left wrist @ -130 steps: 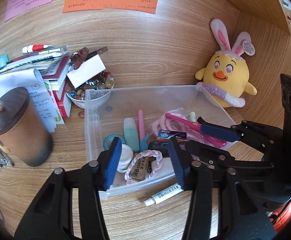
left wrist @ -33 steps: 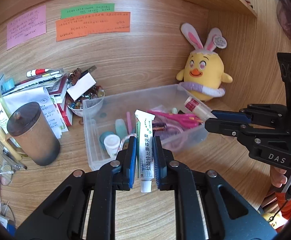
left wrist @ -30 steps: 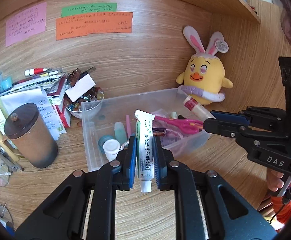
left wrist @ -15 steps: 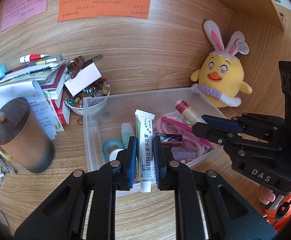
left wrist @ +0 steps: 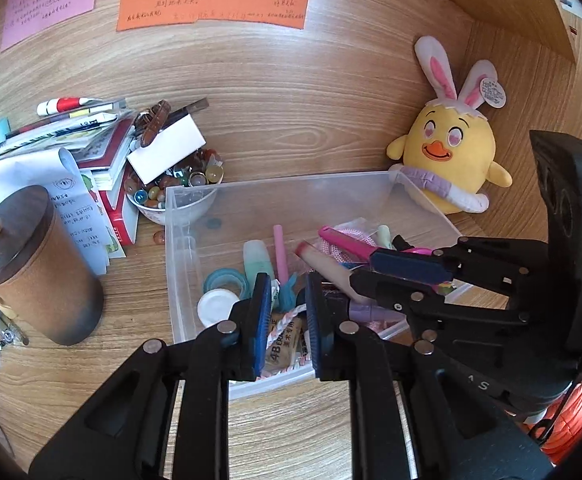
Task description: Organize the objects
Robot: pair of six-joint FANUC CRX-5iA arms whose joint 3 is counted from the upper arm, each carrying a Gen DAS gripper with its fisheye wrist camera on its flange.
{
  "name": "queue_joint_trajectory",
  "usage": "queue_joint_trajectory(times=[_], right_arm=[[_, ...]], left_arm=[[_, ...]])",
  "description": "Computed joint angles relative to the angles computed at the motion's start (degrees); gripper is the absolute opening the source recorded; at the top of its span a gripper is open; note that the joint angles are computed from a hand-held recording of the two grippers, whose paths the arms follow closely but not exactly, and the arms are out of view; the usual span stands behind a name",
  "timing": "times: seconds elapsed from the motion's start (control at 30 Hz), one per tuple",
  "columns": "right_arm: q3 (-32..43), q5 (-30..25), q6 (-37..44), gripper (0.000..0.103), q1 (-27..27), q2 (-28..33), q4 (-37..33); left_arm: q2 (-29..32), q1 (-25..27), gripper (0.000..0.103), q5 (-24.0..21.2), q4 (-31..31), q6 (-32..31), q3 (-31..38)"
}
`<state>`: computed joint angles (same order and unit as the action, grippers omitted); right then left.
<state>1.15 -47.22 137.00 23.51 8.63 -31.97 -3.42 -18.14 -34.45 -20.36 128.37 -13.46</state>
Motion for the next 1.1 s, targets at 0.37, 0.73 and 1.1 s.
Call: queue_joint_trajectory(times=[0.37, 0.73, 1.1], right_arm=[[-0.7, -2.6, 4.3, 0.045, -4.7, -3.5, -5.9], [-5.3, -2.0, 10.6, 0.069, -9.7, -8.5, -10.6], [-9.6, -1.5, 15.9, 0.085, -13.2, -12.6, -15.1]], left_arm=[[-2.9, -3.4, 0.03, -1.5, -5.4, 5.1, -0.7], [-4.0, -15.2, 0.084, -10.7, -24.5, 22.6, 2.1], [-3.4, -18.8, 0.096, -12.8, -26.9, 27.6, 1.9]])
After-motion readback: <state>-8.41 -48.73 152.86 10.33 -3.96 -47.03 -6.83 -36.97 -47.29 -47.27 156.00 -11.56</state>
